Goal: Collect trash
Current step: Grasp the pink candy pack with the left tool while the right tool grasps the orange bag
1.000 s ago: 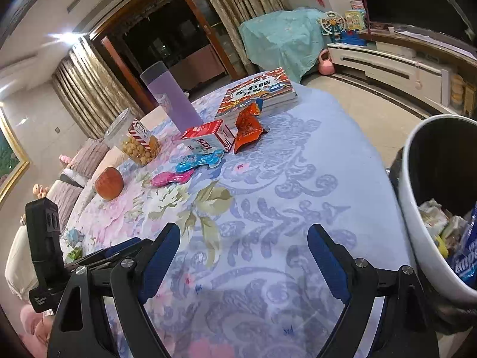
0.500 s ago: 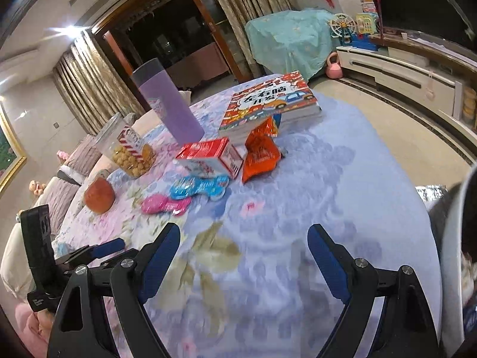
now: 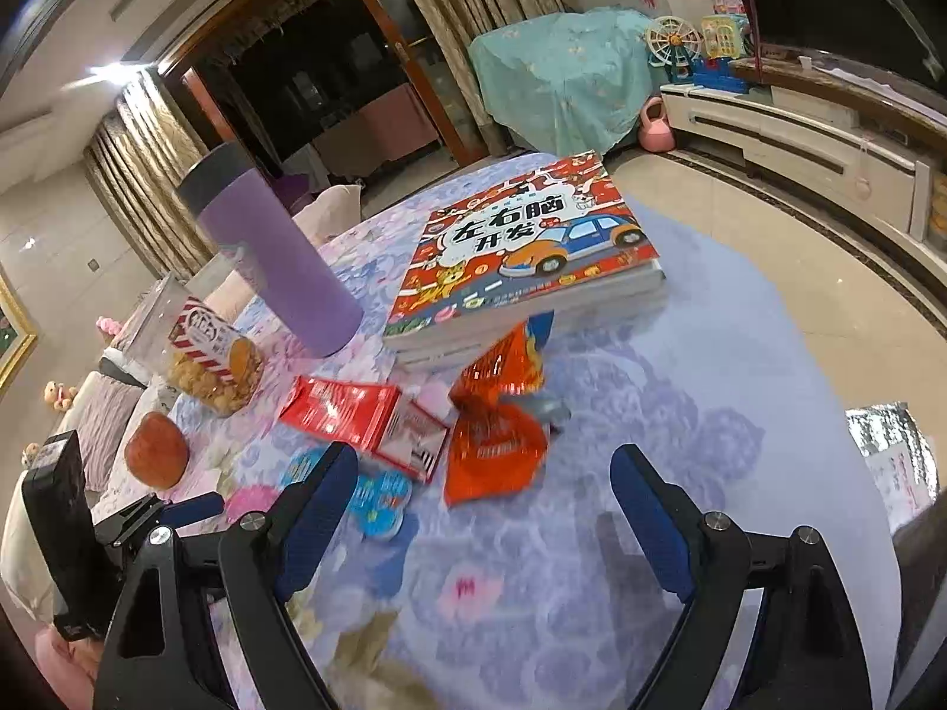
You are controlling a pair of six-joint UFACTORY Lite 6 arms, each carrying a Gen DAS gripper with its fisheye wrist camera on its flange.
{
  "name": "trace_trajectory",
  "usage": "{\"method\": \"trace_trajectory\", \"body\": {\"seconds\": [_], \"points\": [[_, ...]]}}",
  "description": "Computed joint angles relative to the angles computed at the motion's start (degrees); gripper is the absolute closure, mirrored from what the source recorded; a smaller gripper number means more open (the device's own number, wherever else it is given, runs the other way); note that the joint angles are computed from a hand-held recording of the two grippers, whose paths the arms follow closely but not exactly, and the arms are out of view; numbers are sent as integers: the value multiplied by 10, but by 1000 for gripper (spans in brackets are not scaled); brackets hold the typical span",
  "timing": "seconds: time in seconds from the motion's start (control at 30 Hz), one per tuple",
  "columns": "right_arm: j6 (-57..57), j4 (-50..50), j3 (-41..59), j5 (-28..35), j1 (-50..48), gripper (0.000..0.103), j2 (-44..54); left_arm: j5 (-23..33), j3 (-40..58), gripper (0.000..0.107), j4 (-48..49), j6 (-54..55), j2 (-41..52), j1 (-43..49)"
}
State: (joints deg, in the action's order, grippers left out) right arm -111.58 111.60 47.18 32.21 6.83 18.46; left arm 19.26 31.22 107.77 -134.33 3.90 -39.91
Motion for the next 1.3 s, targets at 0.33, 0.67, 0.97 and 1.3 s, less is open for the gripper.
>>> {"method": "trace_trajectory", "body": {"seconds": [0.33,0.67,0.97,1.3], "points": [[35,-28,54,-15,11,55,60,13,12,55,12,2,14,-22],[-1,-26,-54,20,-25,90,-29,58,-16,106,-138,13,-26,-146],[24,-108,-174,86,-109,91,-148,94,2,23,-196,51,-21,-178],[38,-154,-238,121,-175,91,-199,1,106,44,-84,59,90,-64]]}}
